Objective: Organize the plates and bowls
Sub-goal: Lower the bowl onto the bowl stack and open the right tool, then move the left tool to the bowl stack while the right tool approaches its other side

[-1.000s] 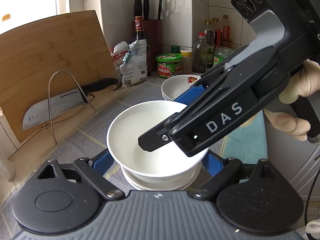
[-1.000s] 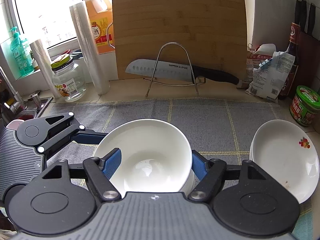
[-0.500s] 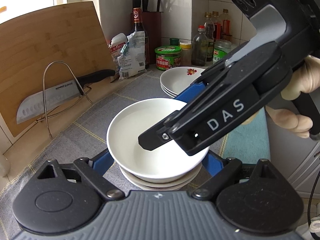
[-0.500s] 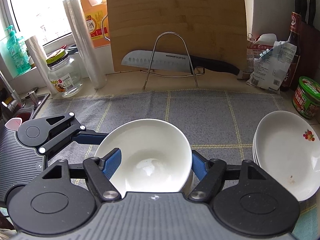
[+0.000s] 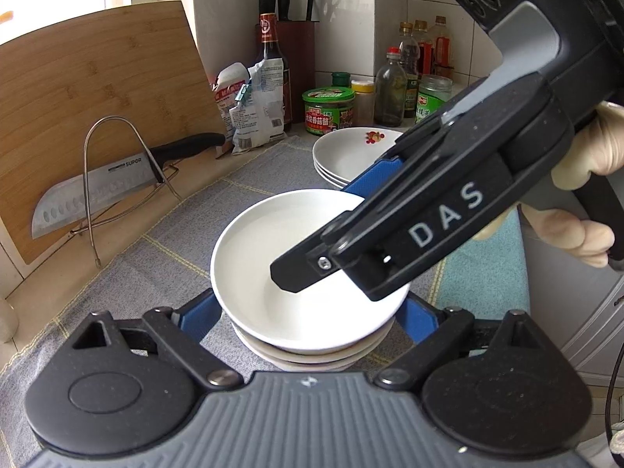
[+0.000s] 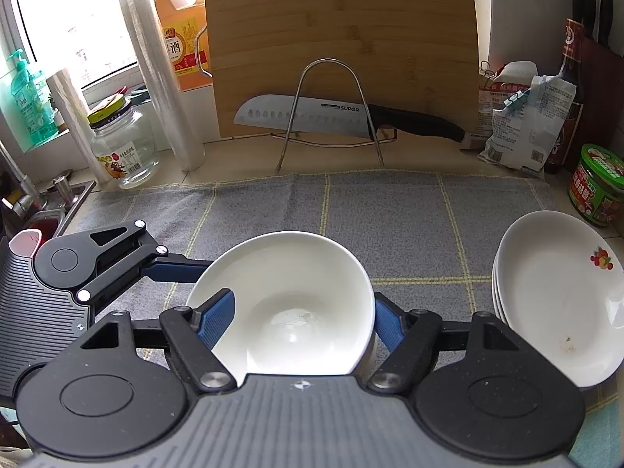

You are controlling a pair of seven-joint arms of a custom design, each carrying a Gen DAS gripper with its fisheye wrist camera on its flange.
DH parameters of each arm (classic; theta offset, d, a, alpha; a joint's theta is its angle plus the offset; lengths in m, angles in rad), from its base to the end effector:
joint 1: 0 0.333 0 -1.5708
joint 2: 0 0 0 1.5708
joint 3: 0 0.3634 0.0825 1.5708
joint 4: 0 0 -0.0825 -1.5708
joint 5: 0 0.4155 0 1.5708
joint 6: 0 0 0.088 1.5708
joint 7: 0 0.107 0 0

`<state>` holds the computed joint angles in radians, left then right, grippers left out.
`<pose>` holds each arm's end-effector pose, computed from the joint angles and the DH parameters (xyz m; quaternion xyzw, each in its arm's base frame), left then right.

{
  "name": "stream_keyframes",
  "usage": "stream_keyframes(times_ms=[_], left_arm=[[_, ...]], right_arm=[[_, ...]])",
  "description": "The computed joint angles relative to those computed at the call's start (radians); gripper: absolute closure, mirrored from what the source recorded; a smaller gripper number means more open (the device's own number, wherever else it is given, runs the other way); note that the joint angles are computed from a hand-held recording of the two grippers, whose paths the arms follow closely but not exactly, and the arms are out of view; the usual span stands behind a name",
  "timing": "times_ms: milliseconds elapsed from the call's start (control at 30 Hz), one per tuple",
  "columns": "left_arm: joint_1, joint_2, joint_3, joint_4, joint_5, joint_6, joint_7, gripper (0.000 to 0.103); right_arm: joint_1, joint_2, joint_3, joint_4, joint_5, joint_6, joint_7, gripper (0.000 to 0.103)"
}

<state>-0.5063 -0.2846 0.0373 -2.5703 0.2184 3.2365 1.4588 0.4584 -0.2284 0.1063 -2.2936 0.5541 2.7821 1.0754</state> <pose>0.4206 -0.2357 0.5027 -0.4224 0.7829 -0.3839 0.2475 0.4639 0.2705 0.5522 -0.8221 0.4247 -0.1084 0.3632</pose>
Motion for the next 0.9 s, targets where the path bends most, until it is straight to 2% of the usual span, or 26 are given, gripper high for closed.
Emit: stream_keyframes(times_ms=[67, 233, 467, 667, 800, 900], left_arm=[[0.082, -0.006, -0.075, -0.009, 0.018, 0.018, -0.022, 0.003], [0.067, -0.034, -0.048, -0.031, 0.047, 0.025, -0.041, 0.002], [0.118, -0.088, -0.077, -0.075, 0.062, 0.023, -0.092, 0.001], [0.162, -0.153, -0.104, -0.126, 0.073, 0.015, -0.128, 0.001], [0.142, -0.193, -0.072, -0.163, 0.078, 0.020, -0.135, 0.001], [0.088, -0.207, -0.007, -0.186, 0.082, 0.027, -0.120, 0.001]], right_arm=[[0.009, -0.002, -0.007, -0.004, 0.020, 0.011, -0.020, 0.014], [0.016, -0.015, -0.006, -0.020, 0.040, 0.046, -0.038, 0.005], [0.041, -0.037, -0.015, -0.041, 0.074, 0.070, -0.075, 0.004], [0.030, -0.060, 0.009, -0.066, 0.032, 0.088, -0.016, 0.001], [0.020, -0.096, 0.032, -0.098, -0.010, 0.119, 0.057, 0.000], [-0.019, -0.131, 0.075, -0.131, -0.093, 0.129, 0.160, 0.000]])
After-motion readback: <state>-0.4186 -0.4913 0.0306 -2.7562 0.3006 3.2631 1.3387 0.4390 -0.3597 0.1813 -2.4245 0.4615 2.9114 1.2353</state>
